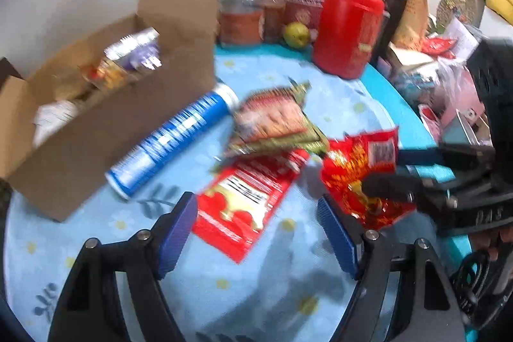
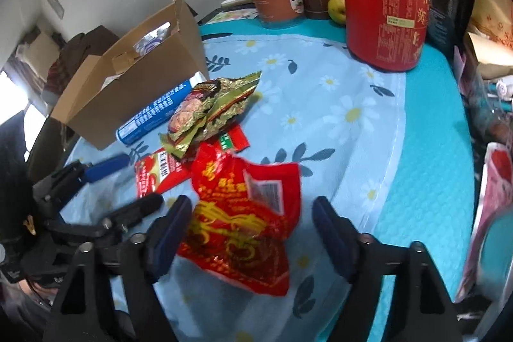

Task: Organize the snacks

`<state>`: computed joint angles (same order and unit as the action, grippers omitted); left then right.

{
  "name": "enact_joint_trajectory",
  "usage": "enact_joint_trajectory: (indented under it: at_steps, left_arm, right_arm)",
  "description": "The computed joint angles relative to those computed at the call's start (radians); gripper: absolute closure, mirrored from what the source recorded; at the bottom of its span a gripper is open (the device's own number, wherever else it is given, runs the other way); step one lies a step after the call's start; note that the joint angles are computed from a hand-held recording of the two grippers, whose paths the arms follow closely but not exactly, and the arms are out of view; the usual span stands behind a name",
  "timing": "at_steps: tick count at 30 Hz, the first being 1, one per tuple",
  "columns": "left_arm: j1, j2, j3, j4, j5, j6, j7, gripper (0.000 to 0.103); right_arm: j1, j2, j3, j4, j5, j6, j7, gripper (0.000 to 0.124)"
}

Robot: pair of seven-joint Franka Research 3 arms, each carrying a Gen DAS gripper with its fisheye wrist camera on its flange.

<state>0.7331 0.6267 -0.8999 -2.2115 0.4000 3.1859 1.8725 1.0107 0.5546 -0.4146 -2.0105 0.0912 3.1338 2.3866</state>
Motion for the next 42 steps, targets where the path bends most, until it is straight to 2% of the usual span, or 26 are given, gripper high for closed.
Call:
enact_joint_trajectory:
  at_steps: [3, 5, 11, 14, 18, 22, 24, 26, 29, 36, 42]
  left_arm:
    - [0.004, 0.007, -0.001, 0.018, 0.006, 0.003, 0.001, 0.025]
    - [-0.024, 0.010, 0.022, 0.045, 0.002, -0.022, 0.005, 0.025]
    - [-0.119, 0.029, 0.092, 0.124, -0.061, -0.115, 0.063, 0.026]
    - [-0.172, 0.034, 0.132, 0.153, -0.085, -0.140, 0.093, 0.025]
    - [-0.231, 0.040, 0.171, 0.191, -0.123, -0.190, 0.130, 0.025]
    - [-0.265, 0.034, 0.194, 0.189, -0.159, -0.162, 0.169, 0.025]
    - [-0.261, 0.033, 0.189, 0.184, -0.189, -0.158, 0.188, 0.031]
    - [-0.255, 0.020, 0.180, 0.176, -0.212, -0.173, 0.215, 0.046]
    - [-0.261, -0.010, 0.186, 0.153, -0.252, -0.177, 0.235, 0.051]
    - [-0.203, -0.094, 0.141, 0.052, -0.385, -0.192, 0.282, 0.053]
    - [-0.101, -0.174, 0.060, -0.060, -0.509, -0.178, 0.350, 0.054]
  right_arm:
    - [-0.012, 0.015, 0.019, 0.026, 0.003, -0.014, -0.003, 0.036]
    - [-0.025, 0.029, 0.034, 0.051, -0.003, -0.039, -0.003, 0.036]
    - [0.009, 0.082, -0.013, 0.132, -0.105, -0.140, 0.066, 0.036]
    - [0.018, 0.086, -0.025, 0.135, -0.161, -0.147, 0.094, 0.038]
    - [0.022, 0.077, -0.032, 0.115, -0.224, -0.129, 0.139, 0.046]
    - [0.011, 0.062, -0.023, 0.094, -0.257, -0.108, 0.156, 0.049]
    - [0.014, 0.059, -0.025, 0.087, -0.265, -0.100, 0.163, 0.050]
    - [0.013, 0.053, -0.021, 0.080, -0.268, -0.098, 0.163, 0.051]
    - [0.009, 0.040, -0.011, 0.063, -0.269, -0.085, 0.159, 0.051]
    - [0.032, 0.013, -0.007, 0.020, -0.256, -0.060, 0.149, 0.052]
    - [0.081, -0.011, -0.025, -0.025, -0.237, -0.035, 0.138, 0.052]
